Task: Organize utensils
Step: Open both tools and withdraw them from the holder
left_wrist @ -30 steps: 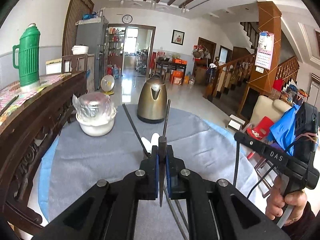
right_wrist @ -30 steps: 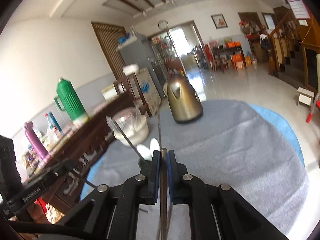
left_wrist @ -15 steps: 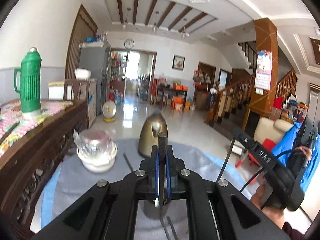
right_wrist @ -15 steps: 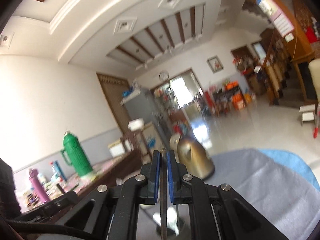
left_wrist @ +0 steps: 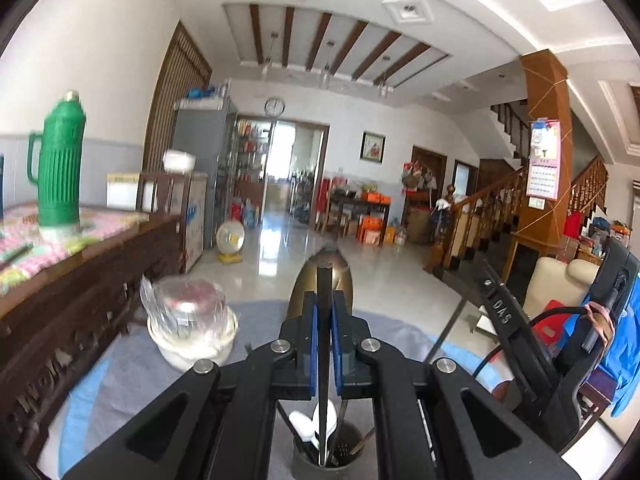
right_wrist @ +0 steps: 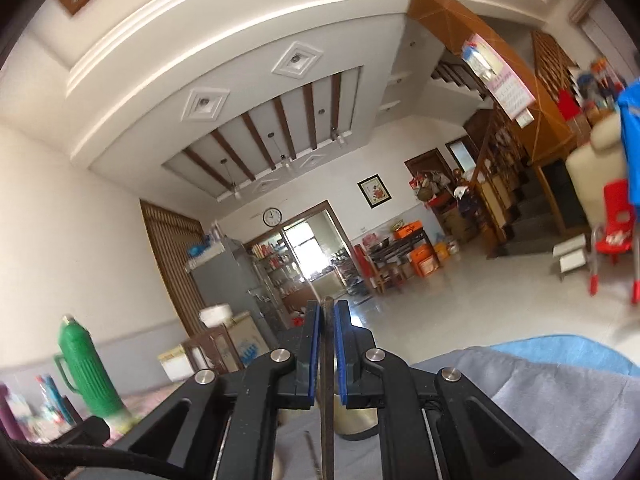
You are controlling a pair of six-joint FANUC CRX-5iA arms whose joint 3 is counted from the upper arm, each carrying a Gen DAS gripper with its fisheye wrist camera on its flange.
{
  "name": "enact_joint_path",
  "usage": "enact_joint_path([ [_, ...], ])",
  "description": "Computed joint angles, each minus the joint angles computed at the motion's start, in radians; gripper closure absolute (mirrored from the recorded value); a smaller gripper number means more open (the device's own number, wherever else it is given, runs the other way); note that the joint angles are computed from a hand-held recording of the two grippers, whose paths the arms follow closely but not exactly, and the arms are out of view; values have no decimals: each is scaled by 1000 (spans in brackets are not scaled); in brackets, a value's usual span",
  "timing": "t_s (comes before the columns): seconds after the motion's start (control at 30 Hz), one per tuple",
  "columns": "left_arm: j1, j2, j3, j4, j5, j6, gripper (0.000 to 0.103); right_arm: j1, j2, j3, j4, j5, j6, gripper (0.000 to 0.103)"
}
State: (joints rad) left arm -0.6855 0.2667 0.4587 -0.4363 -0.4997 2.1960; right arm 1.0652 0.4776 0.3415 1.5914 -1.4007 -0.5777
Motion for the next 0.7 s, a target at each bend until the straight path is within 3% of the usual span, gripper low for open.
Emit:
enact_joint_path([
  [0.13,26,37,-2,118,-45,-91,96,-4,22,16,-70,78,99,95],
  [0.27,36,46,-15,204,-126,-153,93,2,-42,-69,-144,190,94,94],
  [0.3,33,40,-17,197,-145,-150,83,7,-63,-87,-176,217,95,92],
  [0.33,26,26,-29,179,-157,-137,64,12,-82,-107,-201,230,96,90],
  [0.4,4,-9,-57,107,-165,-76,47,25,-127,-154,-236,253,93,78],
  [0.53,-40,-75,-114,5,-211,-14,44,67,-236,-301,-223,237,-9,75],
  [0.7,-105,-86,-122,-48,-354,9,38,151,-316,-393,-292,168,-20,75],
])
